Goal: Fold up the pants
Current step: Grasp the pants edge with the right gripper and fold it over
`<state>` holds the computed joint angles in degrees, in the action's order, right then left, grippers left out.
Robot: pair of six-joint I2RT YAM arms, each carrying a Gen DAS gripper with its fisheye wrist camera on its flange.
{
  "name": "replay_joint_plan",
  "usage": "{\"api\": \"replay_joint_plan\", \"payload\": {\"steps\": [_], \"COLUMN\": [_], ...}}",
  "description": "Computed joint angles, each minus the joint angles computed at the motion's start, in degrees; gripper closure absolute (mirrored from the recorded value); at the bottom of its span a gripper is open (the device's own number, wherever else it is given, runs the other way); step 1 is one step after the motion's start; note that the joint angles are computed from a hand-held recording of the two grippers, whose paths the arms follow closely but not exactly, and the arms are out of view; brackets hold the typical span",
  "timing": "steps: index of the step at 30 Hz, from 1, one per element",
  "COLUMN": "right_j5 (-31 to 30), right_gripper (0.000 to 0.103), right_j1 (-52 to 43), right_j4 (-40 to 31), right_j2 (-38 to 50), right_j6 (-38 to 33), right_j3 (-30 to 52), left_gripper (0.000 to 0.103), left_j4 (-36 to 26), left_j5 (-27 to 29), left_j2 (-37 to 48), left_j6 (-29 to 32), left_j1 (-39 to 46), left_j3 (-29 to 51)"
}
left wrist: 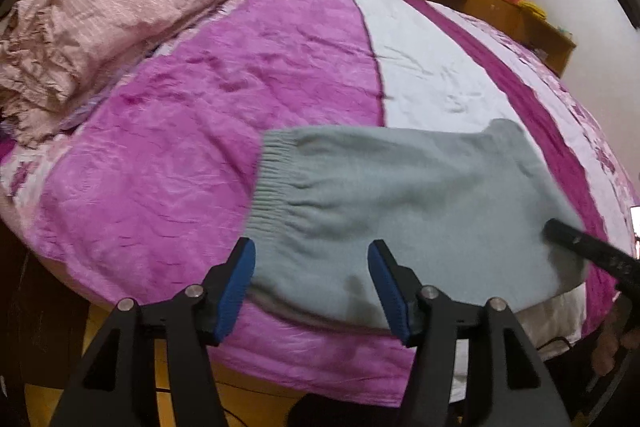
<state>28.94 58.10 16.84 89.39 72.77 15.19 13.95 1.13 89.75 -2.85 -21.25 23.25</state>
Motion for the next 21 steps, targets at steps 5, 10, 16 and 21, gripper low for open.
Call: {"api": "replay_joint_plan", "payload": {"steps": [5, 10, 16, 21], "right_j5": [4.6, 6.7, 5.3, 0.9], "right_gripper": [0.093, 0.093, 0.094, 0.094], "right_j1": [3.3, 5.4, 5.2, 3.9], "right_j4": [-10.8, -14.5, -14.7, -5.9], "right_j2": [-4.9, -6.4, -4.2, -1.6], "right_j6": [-3.0, -6.7, -12.3, -16.2], "right_j3": [6.1, 10.4, 16.6, 17.5], "left_gripper": [0.041, 0.041, 0.041, 0.041], "left_j4": [-2.9, -3.1, -4.5, -5.2], "left_j5": [3.0, 4.1, 5.5, 6.4], "left_j2": [-1.1, -1.5, -2.7, -4.2], "left_j6": [2.3, 4.0, 5.9, 6.2], "left_j1": [6.2, 10.0, 12.8, 14.8], "left_j3": [0.2, -0.4, 0.1, 0.0]}}
